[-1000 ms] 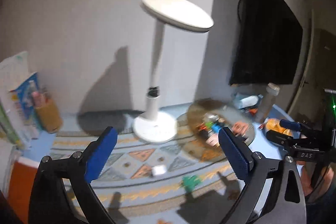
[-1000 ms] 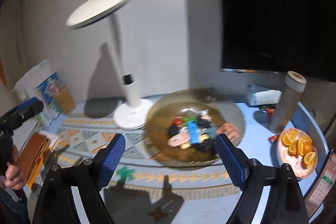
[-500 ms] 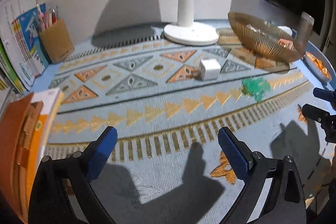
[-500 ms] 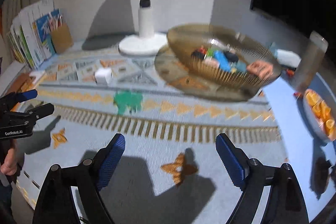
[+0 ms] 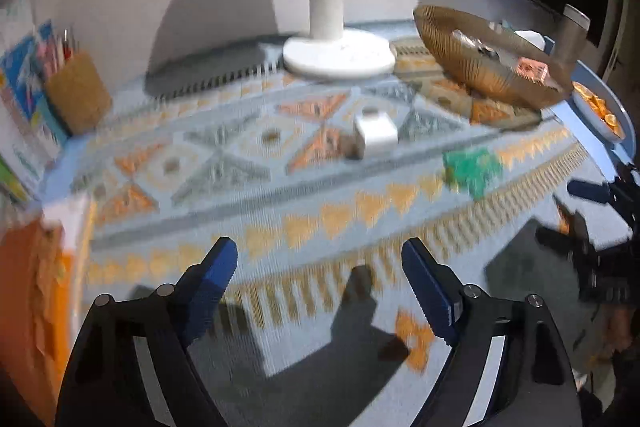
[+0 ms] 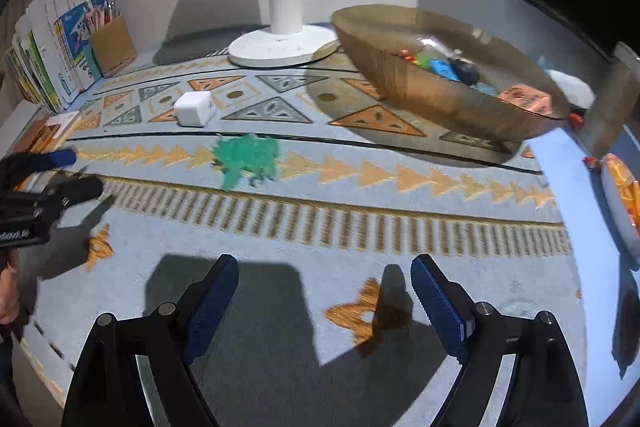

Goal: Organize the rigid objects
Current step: 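Grasp the white cube charger with the left tool while the right tool grasps the green toy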

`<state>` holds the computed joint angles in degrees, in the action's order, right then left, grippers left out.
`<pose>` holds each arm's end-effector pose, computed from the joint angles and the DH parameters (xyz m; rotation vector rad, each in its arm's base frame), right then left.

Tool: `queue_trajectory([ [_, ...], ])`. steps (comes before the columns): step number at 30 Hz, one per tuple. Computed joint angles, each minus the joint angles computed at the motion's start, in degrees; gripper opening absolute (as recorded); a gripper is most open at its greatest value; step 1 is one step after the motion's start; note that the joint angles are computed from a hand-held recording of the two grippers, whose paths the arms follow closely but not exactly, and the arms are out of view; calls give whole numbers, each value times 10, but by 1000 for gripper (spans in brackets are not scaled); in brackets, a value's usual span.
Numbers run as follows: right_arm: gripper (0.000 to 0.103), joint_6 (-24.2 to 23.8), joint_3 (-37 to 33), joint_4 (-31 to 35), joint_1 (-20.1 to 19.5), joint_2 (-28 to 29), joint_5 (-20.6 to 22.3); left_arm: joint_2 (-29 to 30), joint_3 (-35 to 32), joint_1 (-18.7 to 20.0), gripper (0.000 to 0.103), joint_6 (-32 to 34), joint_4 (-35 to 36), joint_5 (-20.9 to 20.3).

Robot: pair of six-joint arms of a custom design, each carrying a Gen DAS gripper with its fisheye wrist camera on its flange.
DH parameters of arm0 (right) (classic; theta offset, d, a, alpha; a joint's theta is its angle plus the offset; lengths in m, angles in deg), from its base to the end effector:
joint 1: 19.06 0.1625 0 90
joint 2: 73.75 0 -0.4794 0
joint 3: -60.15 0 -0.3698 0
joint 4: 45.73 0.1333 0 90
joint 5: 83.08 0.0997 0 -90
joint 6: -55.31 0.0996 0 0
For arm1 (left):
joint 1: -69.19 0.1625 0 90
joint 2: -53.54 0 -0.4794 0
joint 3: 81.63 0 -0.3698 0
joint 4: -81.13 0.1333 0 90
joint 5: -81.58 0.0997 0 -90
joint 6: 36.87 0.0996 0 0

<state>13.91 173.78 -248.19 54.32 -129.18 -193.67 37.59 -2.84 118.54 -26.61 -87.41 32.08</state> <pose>-0.0777 -0.6038 0.2694 0.2796 -2.2534 0.8140 -0.3359 -0.6951 -0.0807 0.9483 2.2846 -0.5676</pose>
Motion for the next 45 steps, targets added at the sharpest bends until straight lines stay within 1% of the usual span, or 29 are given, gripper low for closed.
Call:
queue_trajectory([
  [2,87,4,-14,8,13,7,-8,19,-45,-3,83,15,19,12],
  [4,87,11,-29,26,21,12,-3,44,-99,5,83,27,43,2],
  [5,87,17,-39,37,25,18,-6,55,-123,9,83,24,62,4],
  [6,87,20,-49,44,27,23,-8,69,-154,14,78,13,94,14],
  [7,87,22,-56,50,29,27,-8,78,-179,20,73,-1,126,13],
  [8,87,26,-67,66,30,32,-8,82,-193,25,66,-12,149,5],
  [9,87,32,-76,81,30,36,-7,85,-207,32,65,-28,176,-10],
  [10,87,36,-85,96,31,39,-4,86,-214,36,65,-38,188,-21],
  [12,87,37,-96,104,32,48,-4,88,-214,38,65,-33,173,-27],
  [14,87,29,-104,77,35,63,-27,93,-224,38,65,-27,179,-29],
  [15,87,26,-109,51,37,73,-54,96,-231,38,65,-24,184,-31],
  [16,87,34,-111,46,35,74,-68,98,-236,37,65,-20,189,-37],
  [19,86,108,-91,47,9,41,-34,102,-240,35,65,-1,188,-62],
  [21,85,144,-81,33,-6,27,-23,105,-241,33,65,11,184,-76],
  [23,85,177,-73,16,-20,17,-14,105,-240,33,65,22,184,-102],
  [25,85,203,-63,27,-37,-2,41,102,-233,31,65,37,183,-129],
  [26,85,206,-63,32,-40,-4,49,101,-227,29,65,49,174,-133],
  [28,85,192,-61,31,-38,-3,52,95,-209,23,65,69,153,-126],
  [29,85,187,-60,34,-38,-3,57,92,-207,23,65,72,154,-137],
  [31,85,171,-61,30,-32,3,51,89,-213,29,65,64,167,-169],
  [33,85,163,-63,35,-30,4,53,89,-224,34,66,51,183,-191],
  [36,85,167,-56,34,-35,1,71,99,-239,32,66,37,185,-170],
  [37,85,171,-55,37,-38,-1,79,101,-245,34,66,32,193,-172],
  [39,85,171,-51,44,-42,-7,92,98,-249,38,66,22,213,-208],
  [41,85,161,-48,51,-42,-10,104,91,-247,42,66,29,238,-262],
  [42,85,154,-47,55,-41,-11,109,87,-254,45,66,35,278,-301],
  [43,85,150,-46,59,-41,-11,113,81,-251,45,67,45,295,-316],
  [44,85,145,-46,66,-41,-12,116,78,-246,42,67,55,288,-307],
  [45,85,141,-46,71,-40,-12,117,76,-233,37,69,65,257,-274],
])
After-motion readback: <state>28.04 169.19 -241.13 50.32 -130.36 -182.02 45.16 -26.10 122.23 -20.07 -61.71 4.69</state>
